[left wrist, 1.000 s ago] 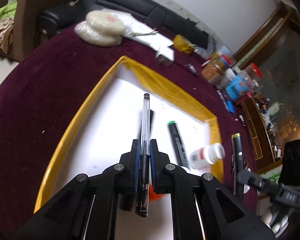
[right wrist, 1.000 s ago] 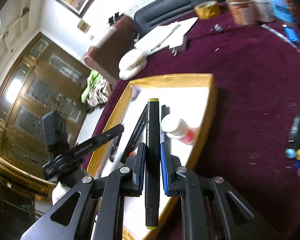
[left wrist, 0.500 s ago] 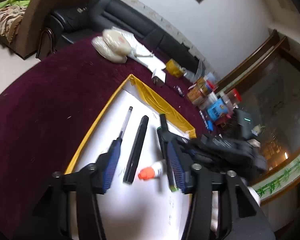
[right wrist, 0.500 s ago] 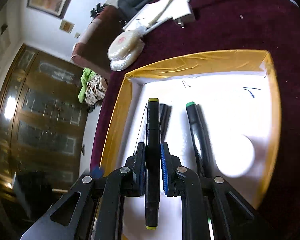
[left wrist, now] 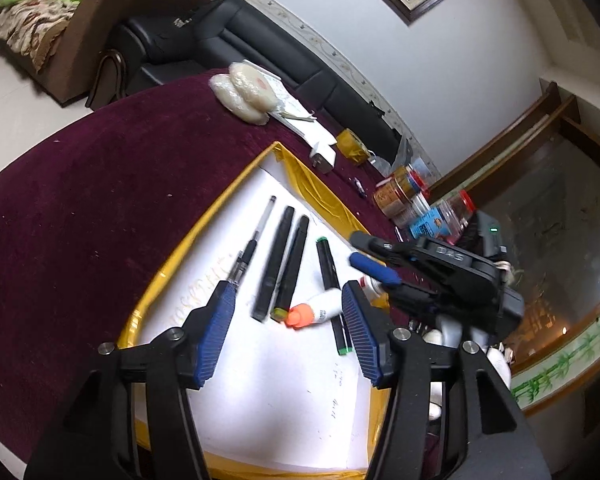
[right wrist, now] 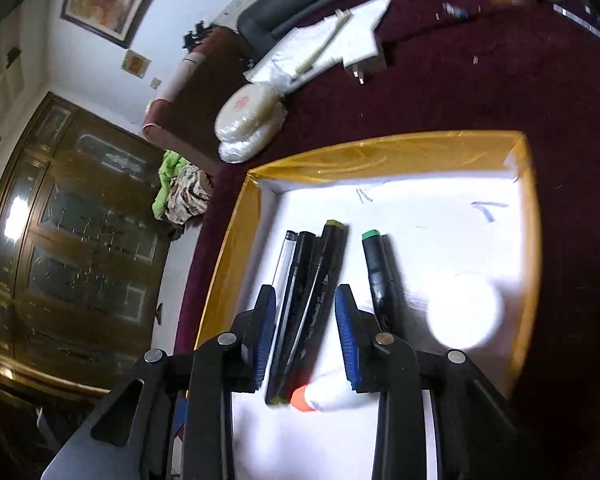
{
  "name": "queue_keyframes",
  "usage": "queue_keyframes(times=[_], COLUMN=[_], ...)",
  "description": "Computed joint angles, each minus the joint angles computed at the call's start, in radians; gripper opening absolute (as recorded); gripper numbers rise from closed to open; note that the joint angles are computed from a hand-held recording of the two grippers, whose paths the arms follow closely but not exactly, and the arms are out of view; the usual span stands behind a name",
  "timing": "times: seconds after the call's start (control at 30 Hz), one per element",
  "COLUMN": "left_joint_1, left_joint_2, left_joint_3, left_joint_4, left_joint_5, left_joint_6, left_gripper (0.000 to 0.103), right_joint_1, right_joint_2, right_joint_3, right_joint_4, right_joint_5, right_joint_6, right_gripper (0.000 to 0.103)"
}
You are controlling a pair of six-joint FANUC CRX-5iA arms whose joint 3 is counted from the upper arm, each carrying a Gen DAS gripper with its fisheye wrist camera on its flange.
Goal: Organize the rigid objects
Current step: 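Lower the pen and marker into the box and open both tools, then move both open tools back to the marker pile, then grasp a black marker printed TEST with the left tool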
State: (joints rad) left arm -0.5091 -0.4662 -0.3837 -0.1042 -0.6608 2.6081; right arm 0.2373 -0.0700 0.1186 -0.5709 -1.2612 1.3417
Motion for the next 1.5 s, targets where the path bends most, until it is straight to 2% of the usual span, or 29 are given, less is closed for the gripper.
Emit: queue_keyframes(times=[0.13, 0.23, 0.37, 0.43, 0.57, 0.8, 0.97, 1.07, 1.23, 1.33, 1.4, 1.47, 1.5], left_joint_1=[-0.067, -0.117, -0.168, -0.198, -0.262, -0.314, -0.331, -0.316, -0.295, -0.287, -0.293, -0.303, -0.301], left_joint_2=[0.039, 0.091, 0.176, 0.22, 0.337, 0.537, 0.717, 0.831, 1.036, 1.147, 1.203, 1.273, 1.281], left_joint_3=[0.059, 0.116, 0.191, 0.233, 0.358, 0.582, 0.811, 0.936, 1.185, 1.336, 1.43, 1.564, 1.572], left_joint_4=[-0.062, -0.091, -0.08, -0.075, -0.085, -0.089, -0.117, -0.078, -0.028, -0.006, -0.028, -0.068, -0.053], left_joint_5=[-0.024, -0.041, -0.042, -0.048, -0.092, -0.211, -0.33, -0.375, -0.505, -0.586, -0.631, -0.722, -0.714], left_joint_6=[0.034, 0.033, -0.014, -0.042, -0.098, -0.174, -0.265, -0.346, -0.445, -0.498, -0.538, -0.584, -0.593], left_gripper=[0.054, 0.054, 0.054, 0.054, 0.054, 0.054, 0.054, 0.054, 0.053, 0.054, 0.053, 0.029, 0.026], right_joint_1=[-0.043, -0.119, -0.286, -0.401, -0.622, -0.834, -0.9, -0.91, -0.993, -0.995, -0.987, -0.983, -0.982], right_joint_2=[-0.062, -0.12, -0.175, -0.187, -0.165, -0.089, -0.051, -0.046, -0.003, -0.002, -0.005, -0.009, -0.01], right_joint_3=[-0.018, -0.042, -0.06, -0.063, -0.056, -0.05, -0.053, -0.072, -0.049, -0.05, -0.052, -0.055, -0.056], right_joint_4=[0.005, -0.005, -0.042, -0.069, -0.131, -0.163, -0.211, -0.221, -0.325, -0.331, -0.326, -0.321, -0.32], right_joint_5=[-0.011, -0.019, -0.037, -0.05, -0.071, -0.042, -0.036, -0.02, -0.09, -0.095, -0.095, -0.092, -0.092], right_joint_6=[0.072, 0.133, 0.195, 0.232, 0.273, 0.335, 0.386, 0.405, 0.43, 0.448, 0.461, 0.471, 0.475], right_gripper=[0.028, 0.032, 0.037, 0.037, 0.037, 0.037, 0.037, 0.037, 0.041, 0.045, 0.048, 0.05, 0.05])
